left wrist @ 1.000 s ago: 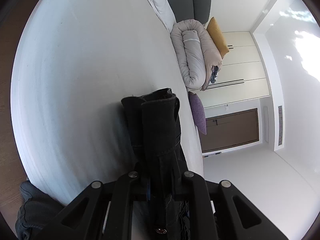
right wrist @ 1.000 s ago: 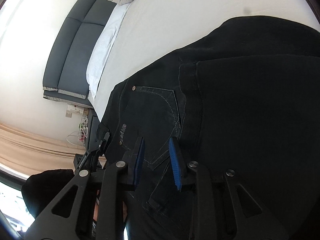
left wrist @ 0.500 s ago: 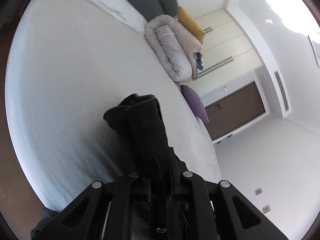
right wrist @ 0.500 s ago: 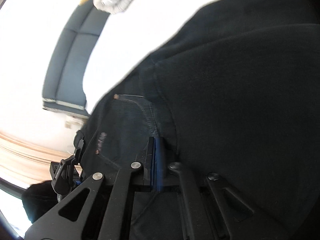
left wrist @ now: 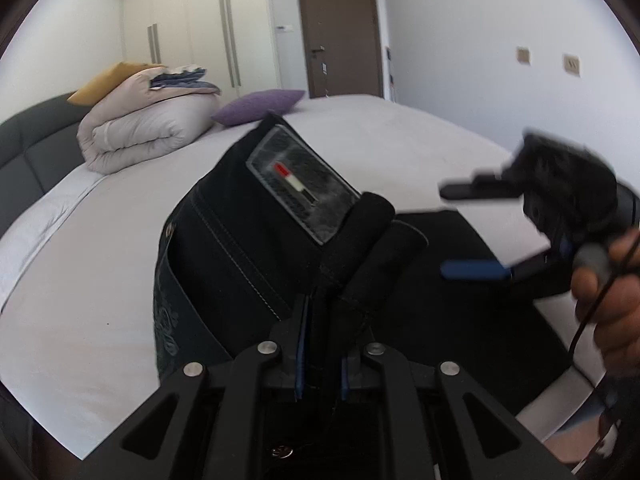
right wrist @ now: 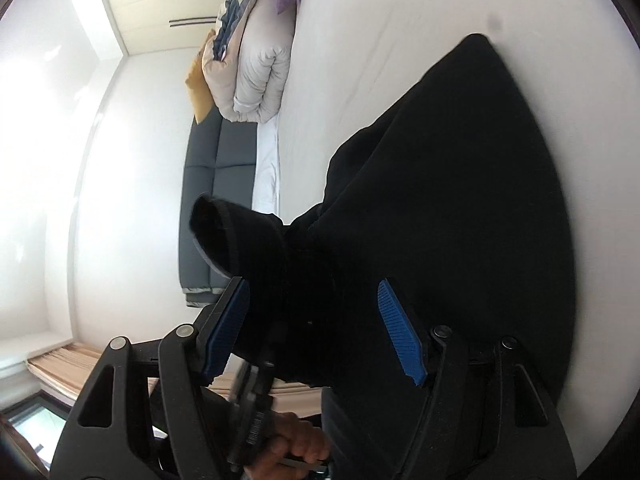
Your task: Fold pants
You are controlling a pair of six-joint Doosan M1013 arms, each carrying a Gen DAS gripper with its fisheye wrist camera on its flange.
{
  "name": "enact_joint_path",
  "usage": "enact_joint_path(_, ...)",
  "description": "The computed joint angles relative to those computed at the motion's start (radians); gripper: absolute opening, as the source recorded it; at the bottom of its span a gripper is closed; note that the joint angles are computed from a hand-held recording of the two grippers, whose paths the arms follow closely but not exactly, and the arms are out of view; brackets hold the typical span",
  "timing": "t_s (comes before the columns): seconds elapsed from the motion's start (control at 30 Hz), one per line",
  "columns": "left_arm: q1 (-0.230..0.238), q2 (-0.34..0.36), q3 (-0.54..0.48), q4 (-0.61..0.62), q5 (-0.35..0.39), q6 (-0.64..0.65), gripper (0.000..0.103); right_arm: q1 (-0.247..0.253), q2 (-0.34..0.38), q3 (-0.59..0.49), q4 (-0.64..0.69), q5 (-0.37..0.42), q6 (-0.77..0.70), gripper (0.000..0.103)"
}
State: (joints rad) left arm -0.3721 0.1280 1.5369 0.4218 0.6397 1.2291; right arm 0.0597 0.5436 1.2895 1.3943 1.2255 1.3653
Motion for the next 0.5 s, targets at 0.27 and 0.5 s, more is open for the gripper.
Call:
enact_joint_path(0.27,-0.103,-0.013,0.069,0.226,0.027,0.023,0.012,0.012,0.022,-0.088,-0.179,0.063,0.034,0.066)
enact_joint_path(0.5,-0.134,-0.028,0.097,0.344,0.006,-0.027,0.012,0.035,0.032,-0.143,-0.323,0.071,0.080,0.025)
